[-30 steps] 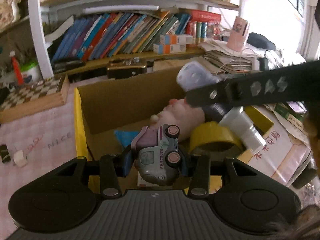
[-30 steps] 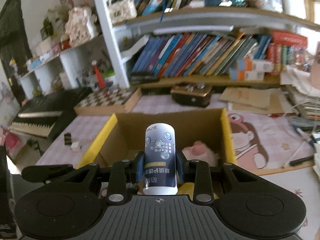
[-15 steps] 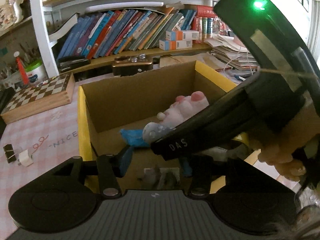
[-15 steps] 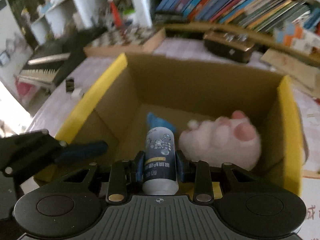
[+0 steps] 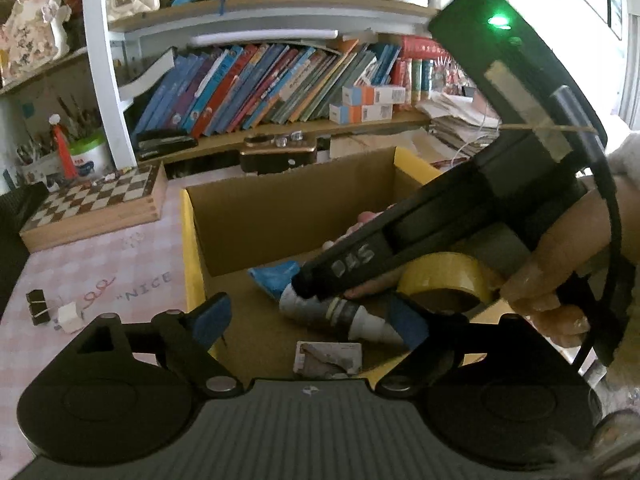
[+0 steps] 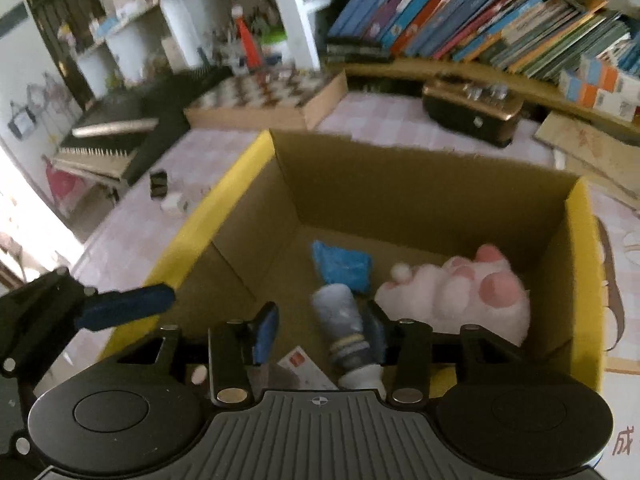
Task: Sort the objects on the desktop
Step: 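Lower the grey truck and dark bottle into the yellow box and open both tools, then lift both tools out of the yellow box and back away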
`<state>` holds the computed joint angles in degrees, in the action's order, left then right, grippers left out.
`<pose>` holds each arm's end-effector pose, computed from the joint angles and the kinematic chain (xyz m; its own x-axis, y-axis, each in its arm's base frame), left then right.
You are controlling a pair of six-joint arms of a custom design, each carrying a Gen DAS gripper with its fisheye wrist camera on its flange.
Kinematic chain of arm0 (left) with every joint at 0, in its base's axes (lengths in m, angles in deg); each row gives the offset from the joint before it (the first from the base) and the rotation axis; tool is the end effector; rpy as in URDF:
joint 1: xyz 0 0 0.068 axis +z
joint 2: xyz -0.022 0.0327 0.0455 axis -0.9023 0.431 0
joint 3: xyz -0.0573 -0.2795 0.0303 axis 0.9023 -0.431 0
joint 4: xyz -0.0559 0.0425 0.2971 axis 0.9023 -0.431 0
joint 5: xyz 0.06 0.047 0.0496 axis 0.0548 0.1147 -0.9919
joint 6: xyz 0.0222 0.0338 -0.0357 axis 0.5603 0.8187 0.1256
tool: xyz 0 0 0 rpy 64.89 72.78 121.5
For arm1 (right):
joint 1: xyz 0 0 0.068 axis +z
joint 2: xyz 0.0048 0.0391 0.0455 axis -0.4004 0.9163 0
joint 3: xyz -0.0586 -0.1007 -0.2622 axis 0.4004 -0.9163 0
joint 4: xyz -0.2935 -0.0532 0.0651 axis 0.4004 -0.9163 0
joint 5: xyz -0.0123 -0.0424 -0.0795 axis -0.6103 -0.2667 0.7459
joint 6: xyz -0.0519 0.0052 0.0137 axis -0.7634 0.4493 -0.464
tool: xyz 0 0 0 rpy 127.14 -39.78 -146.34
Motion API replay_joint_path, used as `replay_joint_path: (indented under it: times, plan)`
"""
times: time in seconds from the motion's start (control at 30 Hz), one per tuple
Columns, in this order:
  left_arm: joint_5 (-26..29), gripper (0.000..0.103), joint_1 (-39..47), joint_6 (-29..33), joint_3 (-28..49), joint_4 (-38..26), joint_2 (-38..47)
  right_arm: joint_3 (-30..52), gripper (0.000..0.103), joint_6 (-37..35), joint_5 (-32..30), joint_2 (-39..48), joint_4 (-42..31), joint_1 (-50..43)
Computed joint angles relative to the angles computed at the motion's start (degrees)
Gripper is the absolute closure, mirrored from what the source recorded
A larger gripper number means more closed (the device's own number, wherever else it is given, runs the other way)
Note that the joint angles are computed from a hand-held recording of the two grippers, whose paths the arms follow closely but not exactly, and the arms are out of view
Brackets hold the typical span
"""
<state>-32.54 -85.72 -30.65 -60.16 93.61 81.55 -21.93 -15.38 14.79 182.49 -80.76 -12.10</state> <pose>0.2503 -0.0819 0.0802 -0.5983 -0.0396 -0.8003 -0.1232 0.9914 0.0431 0.3976 0.0996 0.0986 -0.6072 -0.5135 -0.6063 -0.7462 0.6306 0.2133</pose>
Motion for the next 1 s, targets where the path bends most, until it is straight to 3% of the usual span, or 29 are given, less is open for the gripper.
replay_joint_path:
  times: [0.37,0.63,0.8,1.0]
  plan:
    - [-5.77,0.014,-2.83,-4.85,-7.90,-7.42,-18.99,-15.80,0.049,5.15,-2.67,-13.65,14.97,-3.16]
    - [-11.86,0.013,-6.61,-8.40,-13.18,-16.23,-33.98,-27.30,0.045,10.74,-1.15,-23.82,26.28,-5.81]
    - [-13.35,0.013,-7.44,-10.12,-16.18,-20.47,-41.48,-33.42,0.044,12.95,0.77,-28.93,30.05,-7.61]
    - [-12.48,0.013,-7.60,-10.06,-20.26,-30.60,-56.06,-39.66,0.044,14.91,4.77,-34.41,30.89,-7.39]
